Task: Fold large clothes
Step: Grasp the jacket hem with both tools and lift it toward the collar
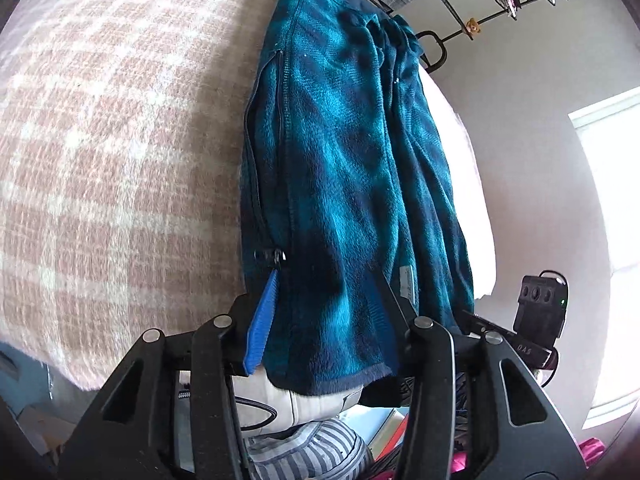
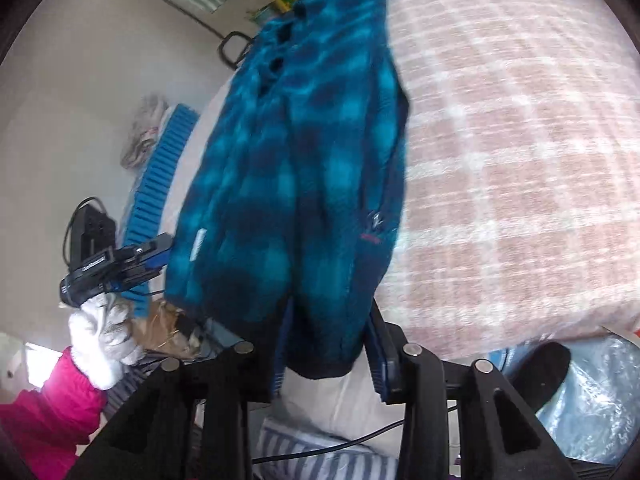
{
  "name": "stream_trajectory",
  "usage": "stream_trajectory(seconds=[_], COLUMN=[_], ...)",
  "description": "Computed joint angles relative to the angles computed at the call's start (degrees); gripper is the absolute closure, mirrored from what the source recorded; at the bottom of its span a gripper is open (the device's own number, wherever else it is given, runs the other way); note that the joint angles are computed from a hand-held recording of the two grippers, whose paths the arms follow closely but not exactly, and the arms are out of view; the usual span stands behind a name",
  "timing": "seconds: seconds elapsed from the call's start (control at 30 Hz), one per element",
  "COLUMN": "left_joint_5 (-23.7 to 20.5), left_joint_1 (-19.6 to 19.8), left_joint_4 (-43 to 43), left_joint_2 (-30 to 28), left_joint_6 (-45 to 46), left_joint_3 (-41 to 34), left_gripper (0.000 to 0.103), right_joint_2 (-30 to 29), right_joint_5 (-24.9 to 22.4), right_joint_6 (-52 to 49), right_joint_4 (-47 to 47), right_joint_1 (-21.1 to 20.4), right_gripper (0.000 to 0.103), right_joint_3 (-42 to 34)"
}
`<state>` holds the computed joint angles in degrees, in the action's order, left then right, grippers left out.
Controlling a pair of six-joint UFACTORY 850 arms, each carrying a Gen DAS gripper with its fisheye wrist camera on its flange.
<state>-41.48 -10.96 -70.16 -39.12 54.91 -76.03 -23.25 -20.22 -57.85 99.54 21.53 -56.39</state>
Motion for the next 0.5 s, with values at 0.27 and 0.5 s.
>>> stream_trajectory(seconds=[0.27, 0.5], left_joint_5=[-0.03, -1.21], left_joint_1=[1.36, 0.87], left_joint_4=[-0.9, -3.45], left_joint_2=[1.76, 2.32], left_joint_6=[-1.67, 1.69], left_joint_3=[4.69, 6.86], left_gripper=[0.053, 0.074], right_joint_2=[-0.92, -2.73], right_joint_5=[-2.93, -5.99], right_joint_6=[-3.85, -0.51], right_joint_4=[3.79, -0.99], right_joint_1=[-0.9, -1.07], right_gripper=[0.045, 0.065], right_joint_3=[0.69, -1.4])
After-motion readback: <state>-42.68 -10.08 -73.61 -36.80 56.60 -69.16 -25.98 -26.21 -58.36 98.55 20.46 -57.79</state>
